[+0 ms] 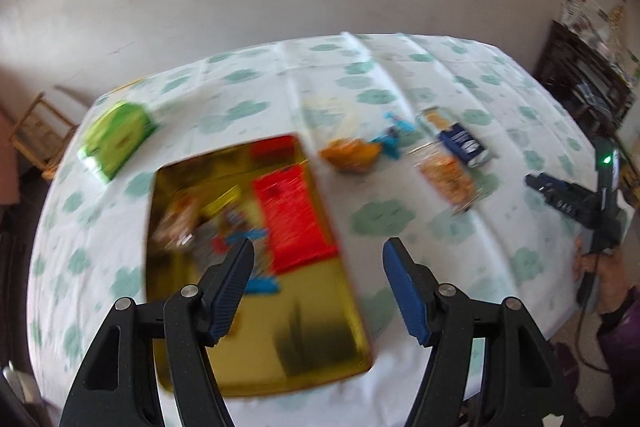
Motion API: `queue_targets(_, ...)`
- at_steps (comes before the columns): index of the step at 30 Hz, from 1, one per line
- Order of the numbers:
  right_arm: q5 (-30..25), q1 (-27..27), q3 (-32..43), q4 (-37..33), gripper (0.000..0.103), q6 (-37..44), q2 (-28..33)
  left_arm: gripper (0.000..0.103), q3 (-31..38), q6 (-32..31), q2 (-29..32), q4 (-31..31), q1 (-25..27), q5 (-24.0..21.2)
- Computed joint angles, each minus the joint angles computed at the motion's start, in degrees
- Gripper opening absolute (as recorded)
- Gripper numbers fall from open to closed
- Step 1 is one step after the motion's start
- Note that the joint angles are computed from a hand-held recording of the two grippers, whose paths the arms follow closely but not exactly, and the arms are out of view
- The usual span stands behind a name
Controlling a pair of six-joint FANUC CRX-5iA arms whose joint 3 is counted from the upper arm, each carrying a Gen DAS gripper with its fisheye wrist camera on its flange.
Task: Organize snacks
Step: 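Move both grippers back toward the remaining snacks, then grasp the orange chip bag with the left gripper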
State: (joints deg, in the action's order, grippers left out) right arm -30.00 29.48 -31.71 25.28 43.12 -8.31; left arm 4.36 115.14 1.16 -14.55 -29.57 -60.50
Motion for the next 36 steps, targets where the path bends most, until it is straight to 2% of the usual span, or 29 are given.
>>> queue_targets(5,0.94,-0.89,0.71,-4.11,0.049,2.64,-0.09,0.065,8.17,-6.98,7.99,2.62,0.75,0.19)
queue_targets(10,1.52,-1.6,1.91,-8.51,0.055,6.84,0.15,0.065,17.39,-16.03,18.15,8.37,2.83,-3.17)
queue_targets(19,2.49,-3.51,3.67,-17.81,0.058,14.22,-0.23,0.065,29.65,-20.54,30.07,6.64,3.1,-9.58)
queue_targets(27,2.68,-4.52,4.7,-22.67,0.06,18.38,-0.23,0.063,31.37,-19.82,32.97,6.66,3.93,-12.03)
queue_targets(28,2.68,-4.59,4.81,-23.02,0.061,18.69,-0.18,0.053,31.54,-19.71,33.42,7.43,4.26,-12.53)
queue_targets(33,2.64,-4.9,5.18,-24.27,0.061,19.77,-0.11,0.041,32.0,-16.34,33.3,4.88,3.24,-13.18)
queue_targets(34,2.64,-4.9,5.18,-24.27,0.061,19.77,-0.11,0.035,31.05,-15.28,32.23,4.18,2.49,-12.82)
queue_targets(36,2.65,-4.88,5.16,-24.14,0.061,19.67,-0.07,0.031,27.63,-10.94,28.91,3.05,0.95,-10.77)
